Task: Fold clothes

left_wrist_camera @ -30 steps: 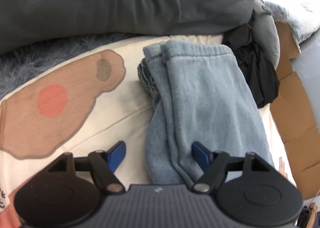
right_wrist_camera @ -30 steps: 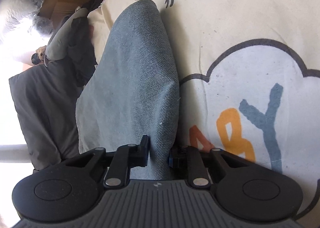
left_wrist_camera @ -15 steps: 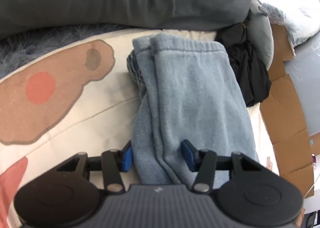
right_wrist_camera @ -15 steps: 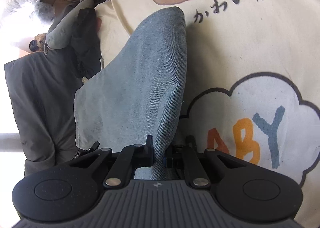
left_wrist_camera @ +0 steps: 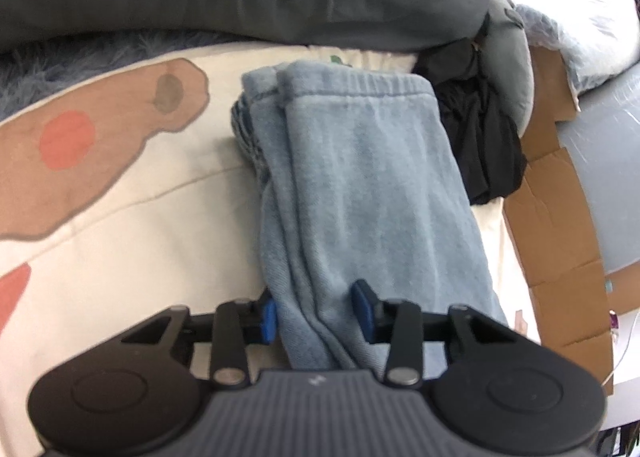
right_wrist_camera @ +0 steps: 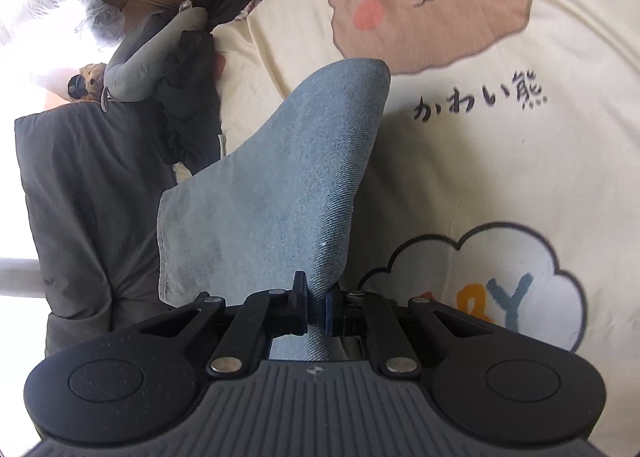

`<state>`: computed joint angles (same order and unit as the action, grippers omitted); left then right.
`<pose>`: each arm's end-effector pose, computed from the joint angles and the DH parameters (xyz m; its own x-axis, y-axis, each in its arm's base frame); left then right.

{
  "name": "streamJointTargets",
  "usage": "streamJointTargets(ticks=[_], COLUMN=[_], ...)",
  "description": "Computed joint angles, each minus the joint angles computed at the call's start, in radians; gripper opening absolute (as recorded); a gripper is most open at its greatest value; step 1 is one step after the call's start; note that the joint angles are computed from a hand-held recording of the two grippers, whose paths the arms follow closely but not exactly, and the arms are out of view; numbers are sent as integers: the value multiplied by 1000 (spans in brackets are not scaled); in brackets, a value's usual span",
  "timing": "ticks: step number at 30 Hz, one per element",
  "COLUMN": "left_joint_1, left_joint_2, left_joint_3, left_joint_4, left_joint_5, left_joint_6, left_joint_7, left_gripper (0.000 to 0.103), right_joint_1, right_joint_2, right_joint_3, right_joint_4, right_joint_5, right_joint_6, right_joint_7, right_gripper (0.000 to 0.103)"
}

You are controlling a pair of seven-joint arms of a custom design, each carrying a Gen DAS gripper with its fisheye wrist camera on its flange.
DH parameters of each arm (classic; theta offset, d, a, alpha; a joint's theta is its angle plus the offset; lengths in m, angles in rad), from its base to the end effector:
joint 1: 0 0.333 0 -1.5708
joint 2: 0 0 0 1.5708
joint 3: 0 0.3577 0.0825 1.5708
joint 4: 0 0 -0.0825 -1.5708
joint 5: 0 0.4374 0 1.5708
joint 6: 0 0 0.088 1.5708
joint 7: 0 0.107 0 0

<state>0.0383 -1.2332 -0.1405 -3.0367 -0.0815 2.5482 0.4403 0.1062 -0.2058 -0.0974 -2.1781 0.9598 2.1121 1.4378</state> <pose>0.2720 -0.0218 0.4876 0.6708 -0.4511 0.5887 -0.3044 -0.8912 -0.3362 0.5521 0.0401 0.5297 -0.1914 -0.6116 -0.7677 -0.9426 0.3327 -0.0300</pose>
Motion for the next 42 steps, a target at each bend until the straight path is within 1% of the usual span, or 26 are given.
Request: streamJointTargets(ticks=[1, 6, 10, 13, 19, 31, 34, 40, 42], left_joint_1=[-4, -21, -36, -54, -114, -255, -285, -327, -350], left_joint_2=[5, 30, 32, 45, 103, 251, 286, 357, 394], left_joint_3=[3, 14, 8, 7, -5, -30, -41, -88, -85], left_joint_4=[3, 18, 22, 26, 47, 94, 100, 105, 117], left_joint_5=[-1, -10, -22, -36, -70, -123, -139, -153, -154], left_joint_6=[2, 9, 7, 19, 55, 169, 211, 319, 350], left_joint_7=[2, 22, 19, 15, -1, -12, -29, -101, -110], left_gripper=[37, 34, 32, 31, 30, 28, 27, 25, 25], right_joint_1=[-2, -13, -21, -31, -63, -130, -146, -176, -188], right_joint_2=[2, 2, 2, 1, -8, -24, -18, 10, 20], right_joint_3=[-1, -7, -10, -17, -35, -69, -77, -85, -87], right_joint_4=[7, 24, 37, 46, 61, 109, 130, 199, 224], right_joint_5=[-7, -27, -50, -65, -122, -262, -294, -361, -385], right_joint_6=[-4, -13, -24, -35, -62, -133, -158, -208, -224], right_joint_7=[4, 12, 18, 18, 29, 34, 26, -3, -10], right_gripper=[5, 5, 5, 5, 5, 5, 5, 5, 5])
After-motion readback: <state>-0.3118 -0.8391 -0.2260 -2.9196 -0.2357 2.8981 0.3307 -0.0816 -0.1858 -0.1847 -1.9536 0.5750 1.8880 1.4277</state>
